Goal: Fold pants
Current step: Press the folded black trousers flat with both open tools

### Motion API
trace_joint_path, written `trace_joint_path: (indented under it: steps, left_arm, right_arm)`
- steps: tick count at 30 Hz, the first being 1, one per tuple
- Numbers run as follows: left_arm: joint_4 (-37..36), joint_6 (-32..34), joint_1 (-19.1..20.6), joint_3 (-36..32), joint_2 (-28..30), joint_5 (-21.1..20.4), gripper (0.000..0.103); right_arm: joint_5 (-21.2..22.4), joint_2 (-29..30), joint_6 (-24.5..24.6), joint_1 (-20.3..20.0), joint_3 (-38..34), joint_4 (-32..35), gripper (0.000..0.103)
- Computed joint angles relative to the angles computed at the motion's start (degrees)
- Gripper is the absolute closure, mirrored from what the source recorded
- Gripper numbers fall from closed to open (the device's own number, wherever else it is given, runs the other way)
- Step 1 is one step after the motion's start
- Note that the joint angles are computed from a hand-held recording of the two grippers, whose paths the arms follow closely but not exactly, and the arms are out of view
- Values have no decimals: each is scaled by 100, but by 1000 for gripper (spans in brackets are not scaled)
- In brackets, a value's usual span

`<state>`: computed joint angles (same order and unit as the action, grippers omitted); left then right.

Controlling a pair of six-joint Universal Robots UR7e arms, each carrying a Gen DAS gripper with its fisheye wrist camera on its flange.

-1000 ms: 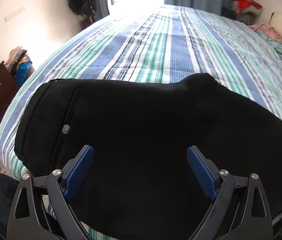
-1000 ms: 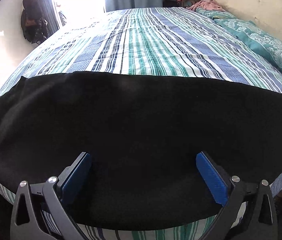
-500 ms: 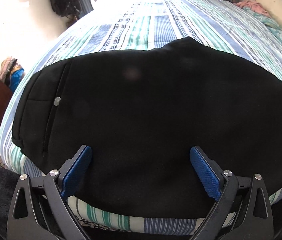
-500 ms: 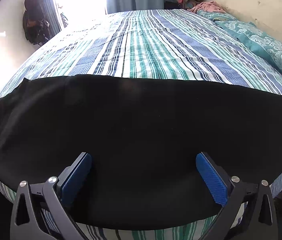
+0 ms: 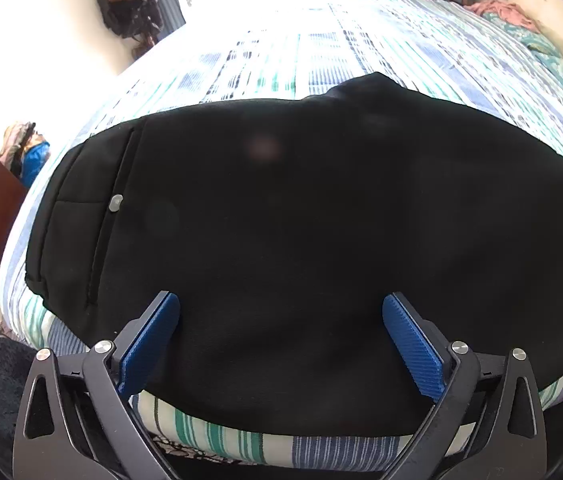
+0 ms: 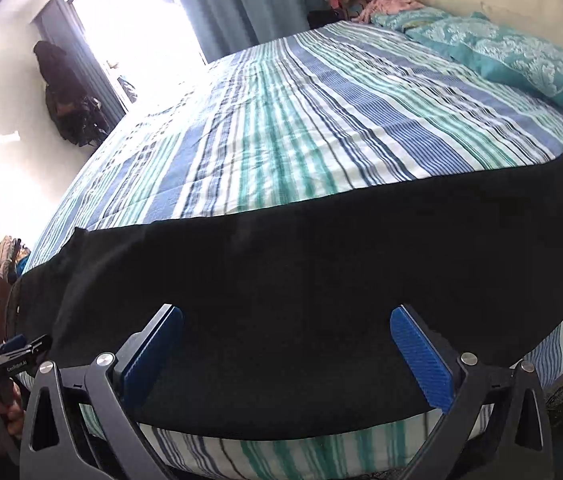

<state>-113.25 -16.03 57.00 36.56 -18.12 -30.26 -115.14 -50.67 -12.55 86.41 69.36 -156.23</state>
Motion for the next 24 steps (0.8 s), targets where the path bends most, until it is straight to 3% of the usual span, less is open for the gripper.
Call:
trace_joint_path:
  steps: [5,8,10,13,15,16,20,24]
  left_arm:
    - [60,-33,-1,-63,44,47,0]
    - [132,-80,-4,-128,77,68,0]
    - [184,-122,-8,-152,83,75,0]
    - [170,-153,-10,-133,75,83,0]
    - [148,-176,-16,-120,77,105,0]
    - [189,-192,-7,-215,123,112,0]
    - [310,-311,-11,-317,158,116,1]
    - [362,-363,-39,-402,185,72,2]
  right_arm:
    - [-88,35,235,-360,-1032,1580,0]
    - [-65,201,656,-664,-1974,2718,1]
    - [-47,349,378,-787,-2570,3281,5]
    - [-1085,567,-297,-772,-3014,3125,5]
    - [-1491,595,-389,-862,-3124,3015,5]
    - [-1585,551,-403,-907,-3076,2914,12]
    - [-1255,71,-484,-953,-2277,1753,18]
    - [-535,-550,-73,-888,-1184,576,18]
